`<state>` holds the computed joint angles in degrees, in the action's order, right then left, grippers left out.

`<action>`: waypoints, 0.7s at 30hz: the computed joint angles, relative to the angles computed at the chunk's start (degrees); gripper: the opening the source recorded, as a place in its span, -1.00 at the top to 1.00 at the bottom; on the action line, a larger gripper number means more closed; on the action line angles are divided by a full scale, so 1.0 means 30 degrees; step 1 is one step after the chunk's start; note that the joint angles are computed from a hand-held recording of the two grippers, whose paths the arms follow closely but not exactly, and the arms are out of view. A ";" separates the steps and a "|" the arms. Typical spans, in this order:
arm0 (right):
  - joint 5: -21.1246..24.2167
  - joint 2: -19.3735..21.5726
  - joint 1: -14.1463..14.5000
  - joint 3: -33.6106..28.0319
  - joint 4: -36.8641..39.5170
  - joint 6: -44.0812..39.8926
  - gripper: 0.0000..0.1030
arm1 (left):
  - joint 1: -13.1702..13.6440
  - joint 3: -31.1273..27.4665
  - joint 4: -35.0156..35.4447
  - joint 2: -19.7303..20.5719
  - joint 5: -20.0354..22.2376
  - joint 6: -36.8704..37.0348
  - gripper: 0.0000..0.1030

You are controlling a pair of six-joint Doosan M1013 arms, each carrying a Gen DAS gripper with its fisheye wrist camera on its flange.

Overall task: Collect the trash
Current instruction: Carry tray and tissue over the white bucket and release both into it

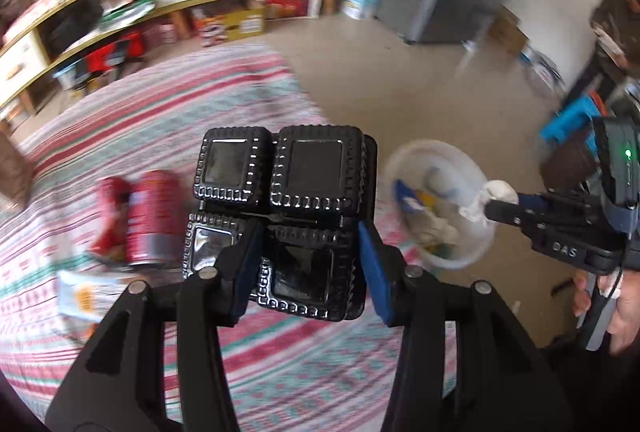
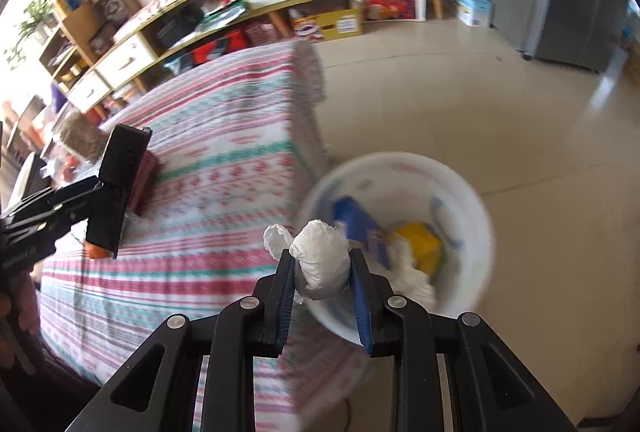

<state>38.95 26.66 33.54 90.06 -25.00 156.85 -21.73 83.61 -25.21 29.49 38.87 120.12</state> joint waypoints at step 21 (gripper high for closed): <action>-0.0414 -0.2578 -0.0518 0.4153 -0.1406 0.3764 0.45 | -0.2069 -0.3416 -0.5186 0.3167 0.5425 0.1170 -0.13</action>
<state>37.70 18.92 31.98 102.52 -29.21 168.14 -27.94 73.36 -40.77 38.99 55.14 123.63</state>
